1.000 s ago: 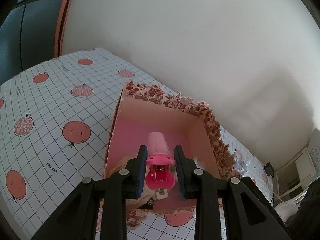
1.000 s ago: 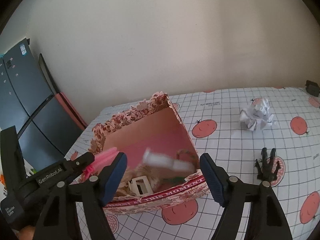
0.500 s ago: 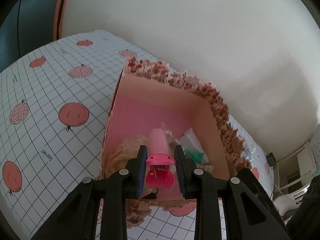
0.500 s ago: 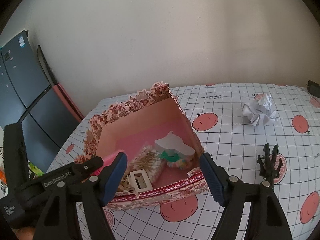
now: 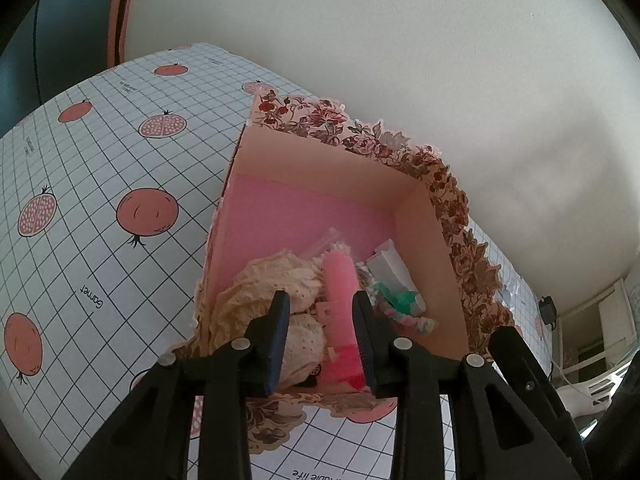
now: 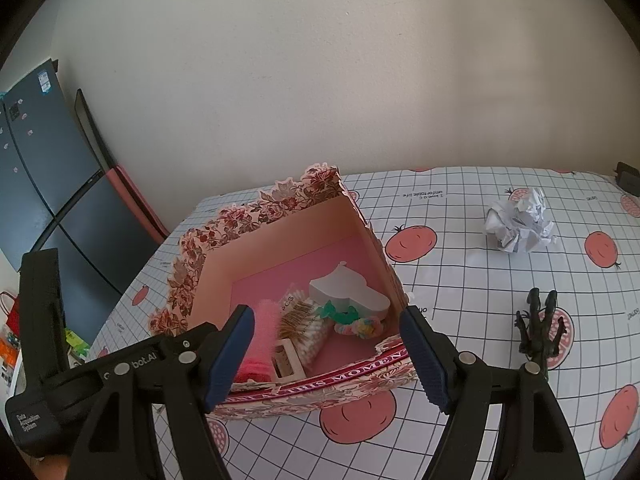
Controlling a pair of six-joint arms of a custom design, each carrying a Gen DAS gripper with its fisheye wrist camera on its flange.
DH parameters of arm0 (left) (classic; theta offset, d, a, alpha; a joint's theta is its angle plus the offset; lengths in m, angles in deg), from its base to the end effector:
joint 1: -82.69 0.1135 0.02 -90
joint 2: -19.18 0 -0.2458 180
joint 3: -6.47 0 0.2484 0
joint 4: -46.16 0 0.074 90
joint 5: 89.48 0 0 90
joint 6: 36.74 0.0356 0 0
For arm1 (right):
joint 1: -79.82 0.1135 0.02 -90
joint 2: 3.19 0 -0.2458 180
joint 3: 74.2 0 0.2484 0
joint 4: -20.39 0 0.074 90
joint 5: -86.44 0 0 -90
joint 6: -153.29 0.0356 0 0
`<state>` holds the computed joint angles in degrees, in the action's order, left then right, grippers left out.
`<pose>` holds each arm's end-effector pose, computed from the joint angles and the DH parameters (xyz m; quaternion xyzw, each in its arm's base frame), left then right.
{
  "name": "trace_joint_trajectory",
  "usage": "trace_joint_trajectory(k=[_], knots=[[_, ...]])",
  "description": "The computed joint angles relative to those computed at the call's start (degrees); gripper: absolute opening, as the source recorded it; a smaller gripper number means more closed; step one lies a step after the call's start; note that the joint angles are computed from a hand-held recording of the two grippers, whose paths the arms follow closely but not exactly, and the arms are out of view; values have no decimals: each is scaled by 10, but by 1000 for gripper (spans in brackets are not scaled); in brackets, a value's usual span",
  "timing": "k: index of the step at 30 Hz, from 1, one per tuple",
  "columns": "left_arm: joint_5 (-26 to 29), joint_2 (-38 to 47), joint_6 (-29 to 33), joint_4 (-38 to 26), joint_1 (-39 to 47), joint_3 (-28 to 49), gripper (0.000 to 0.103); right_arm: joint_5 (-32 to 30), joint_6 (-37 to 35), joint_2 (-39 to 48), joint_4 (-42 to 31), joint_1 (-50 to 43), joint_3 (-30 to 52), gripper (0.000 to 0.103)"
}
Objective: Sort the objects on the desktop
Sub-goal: 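Open the right tool to drop the white piece while the left tool lowers the roller into the box, then move both tools away from the box toward the black hand figure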
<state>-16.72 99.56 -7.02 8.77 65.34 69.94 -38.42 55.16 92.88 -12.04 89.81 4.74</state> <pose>0.2700 -0.0733 0.1959 -0.3871 0.8590 -0.0788 0.3256 0.3415 0.0808 0.2062 -0.2432 0.8678 0.2864 0.3252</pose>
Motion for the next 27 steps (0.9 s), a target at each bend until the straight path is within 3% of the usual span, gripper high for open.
trace_joint_trajectory(k=[24, 27], knots=[[-20, 24, -4, -41, -26, 52, 34, -20, -13, -3, -15, -33, 14, 78], [-29, 34, -6, -48, -36, 67, 46, -25, -20, -1, -23, -45, 21, 78]])
